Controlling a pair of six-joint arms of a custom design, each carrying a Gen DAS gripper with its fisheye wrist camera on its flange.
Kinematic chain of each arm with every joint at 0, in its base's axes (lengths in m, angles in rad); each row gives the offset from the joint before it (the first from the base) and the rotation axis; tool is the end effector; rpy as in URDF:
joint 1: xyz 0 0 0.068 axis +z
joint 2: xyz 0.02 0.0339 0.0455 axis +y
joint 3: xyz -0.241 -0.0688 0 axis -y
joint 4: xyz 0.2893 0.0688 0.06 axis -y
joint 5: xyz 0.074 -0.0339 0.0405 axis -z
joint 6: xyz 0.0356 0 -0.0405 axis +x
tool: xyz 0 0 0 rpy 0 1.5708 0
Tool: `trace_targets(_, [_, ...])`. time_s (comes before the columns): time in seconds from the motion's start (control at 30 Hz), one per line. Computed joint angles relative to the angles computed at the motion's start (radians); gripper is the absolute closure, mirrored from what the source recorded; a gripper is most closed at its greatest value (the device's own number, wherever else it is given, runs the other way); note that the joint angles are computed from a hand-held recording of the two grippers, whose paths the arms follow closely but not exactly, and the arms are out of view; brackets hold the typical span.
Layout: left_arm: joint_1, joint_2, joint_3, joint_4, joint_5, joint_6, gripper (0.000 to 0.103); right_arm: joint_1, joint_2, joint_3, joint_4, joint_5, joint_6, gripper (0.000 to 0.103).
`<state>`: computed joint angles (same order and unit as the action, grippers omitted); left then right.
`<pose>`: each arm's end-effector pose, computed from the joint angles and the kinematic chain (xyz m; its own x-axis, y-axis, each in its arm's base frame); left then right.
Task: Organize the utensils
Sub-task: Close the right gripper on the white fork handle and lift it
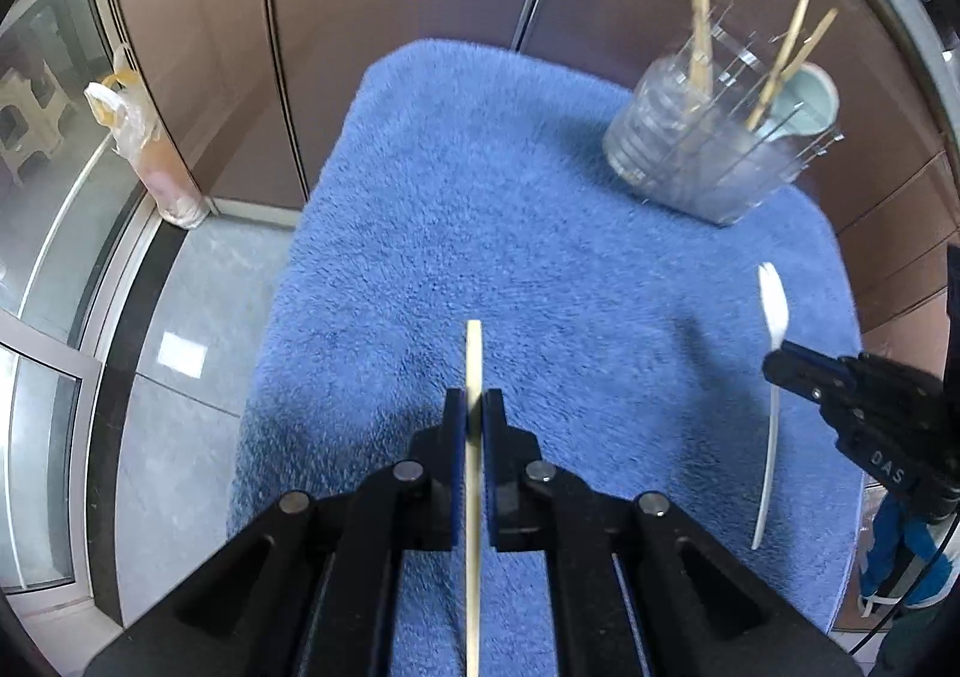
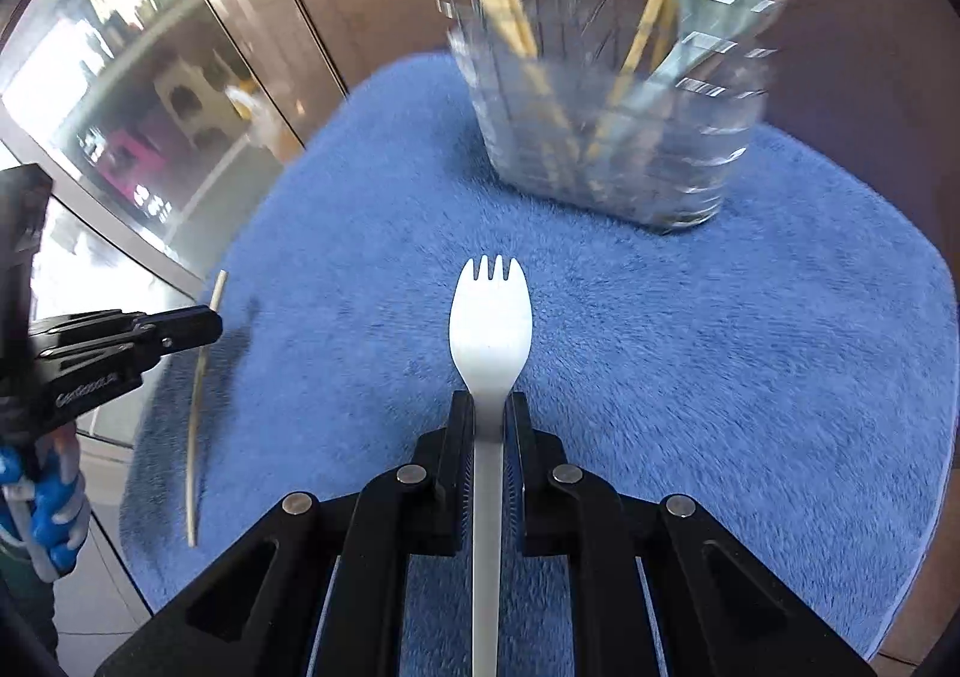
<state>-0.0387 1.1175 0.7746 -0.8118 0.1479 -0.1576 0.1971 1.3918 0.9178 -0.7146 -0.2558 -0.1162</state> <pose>0.2508 -0.0150 0.1895 -0.9180 -0.1198 -0.3780 -0.0469 0.9794 -0.1966 0.2947 0.0680 0.1714 -0.8711 -0.2883 -0.3977 -0.3856 0.9029 0.1899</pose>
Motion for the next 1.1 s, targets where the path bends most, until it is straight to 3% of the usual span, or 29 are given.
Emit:
trace_targets(0.3, [-0.034, -0.283, -0.046, -0.075, 0.006, -0.03, 0.099, -0.211, -0.472, -0.264, -0.03, -0.229, -0.062, 0.092])
trace_targets(0.5, [-0.091, -0.394, -0.022, -0.121, -0.012, -0.068, 0.099, -0.378, -0.627, -0.3, -0.081, -0.376, -0.118, 0.093])
trace_targets(0.57, [-0.118, -0.416, -0.009, -0.134, -0.027, -0.082, 0.099, -0.446, -0.669, -0.297, -0.126, -0.43, -0.154, 0.103])
trace_targets(0.7, [-0.184, -0.434, 0.015, -0.136, -0.071, -0.116, 0.098, -0.506, -0.742, -0.293, -0.166, -0.472, -0.172, 0.103])
trace_targets(0.93, [-0.248, -0.419, 0.034, -0.125, -0.097, -0.146, 0.099, -0.541, -0.622, -0.255, -0.198, -0.477, -0.234, 0.1])
trace_targets(0.97, [-0.251, -0.414, 0.032, -0.121, -0.095, -0.147, 0.099, -0.527, -0.588, -0.251, -0.181, -0.454, -0.222, 0.096])
trace_targets(1.03, [-0.242, -0.397, 0.028, -0.105, -0.082, -0.142, 0.099, -0.491, -0.484, -0.227, -0.147, -0.416, -0.196, 0.07])
trace_targets(1.1, [-0.225, -0.381, 0.018, -0.086, -0.065, -0.135, 0.099, -0.436, -0.378, -0.197, -0.092, -0.346, -0.147, 0.067])
